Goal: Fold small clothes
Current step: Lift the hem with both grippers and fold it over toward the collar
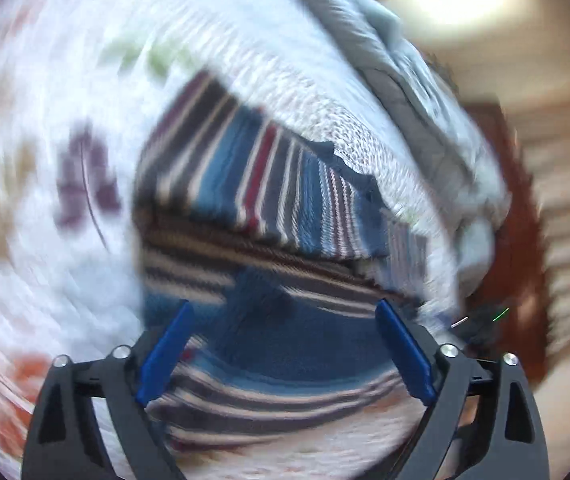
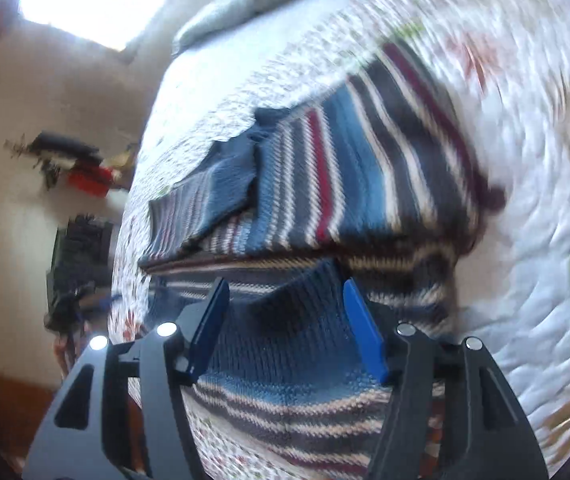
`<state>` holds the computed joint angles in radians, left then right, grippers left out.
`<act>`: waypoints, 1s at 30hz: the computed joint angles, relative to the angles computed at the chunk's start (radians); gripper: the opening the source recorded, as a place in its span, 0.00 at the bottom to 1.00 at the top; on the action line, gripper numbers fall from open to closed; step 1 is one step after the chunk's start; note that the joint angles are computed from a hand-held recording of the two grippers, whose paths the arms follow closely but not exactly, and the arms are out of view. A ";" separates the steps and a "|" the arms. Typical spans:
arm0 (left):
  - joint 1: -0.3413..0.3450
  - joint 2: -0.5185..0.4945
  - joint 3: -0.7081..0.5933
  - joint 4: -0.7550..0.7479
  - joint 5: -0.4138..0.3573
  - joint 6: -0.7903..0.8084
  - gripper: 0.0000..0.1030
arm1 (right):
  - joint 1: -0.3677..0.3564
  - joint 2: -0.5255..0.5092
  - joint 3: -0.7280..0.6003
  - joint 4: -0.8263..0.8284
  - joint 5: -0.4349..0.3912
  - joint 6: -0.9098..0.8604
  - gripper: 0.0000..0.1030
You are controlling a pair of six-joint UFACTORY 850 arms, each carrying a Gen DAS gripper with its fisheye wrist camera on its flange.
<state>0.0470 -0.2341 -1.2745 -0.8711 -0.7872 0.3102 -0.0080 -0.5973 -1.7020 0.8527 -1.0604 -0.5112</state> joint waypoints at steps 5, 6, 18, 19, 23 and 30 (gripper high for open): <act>-0.037 -0.105 -0.093 0.101 -0.092 0.110 0.92 | 0.000 -0.050 -0.076 -0.126 -0.073 -0.051 0.60; -0.038 -0.124 -0.098 0.093 -0.104 0.127 0.92 | 0.000 -0.056 -0.077 -0.138 -0.079 -0.058 0.60; -0.034 -0.249 -0.160 0.047 -0.170 0.278 0.90 | 0.014 -0.166 -0.125 -0.048 -0.143 -0.148 0.57; -0.036 -0.247 -0.160 0.058 -0.173 0.283 0.90 | 0.014 -0.164 -0.121 -0.040 -0.145 -0.157 0.57; -0.067 -0.243 -0.155 0.114 -0.175 0.330 0.80 | 0.019 -0.154 -0.110 -0.030 -0.183 -0.207 0.53; -0.084 -0.243 -0.163 0.152 -0.161 0.353 0.38 | 0.022 -0.187 -0.155 -0.027 -0.234 -0.201 0.33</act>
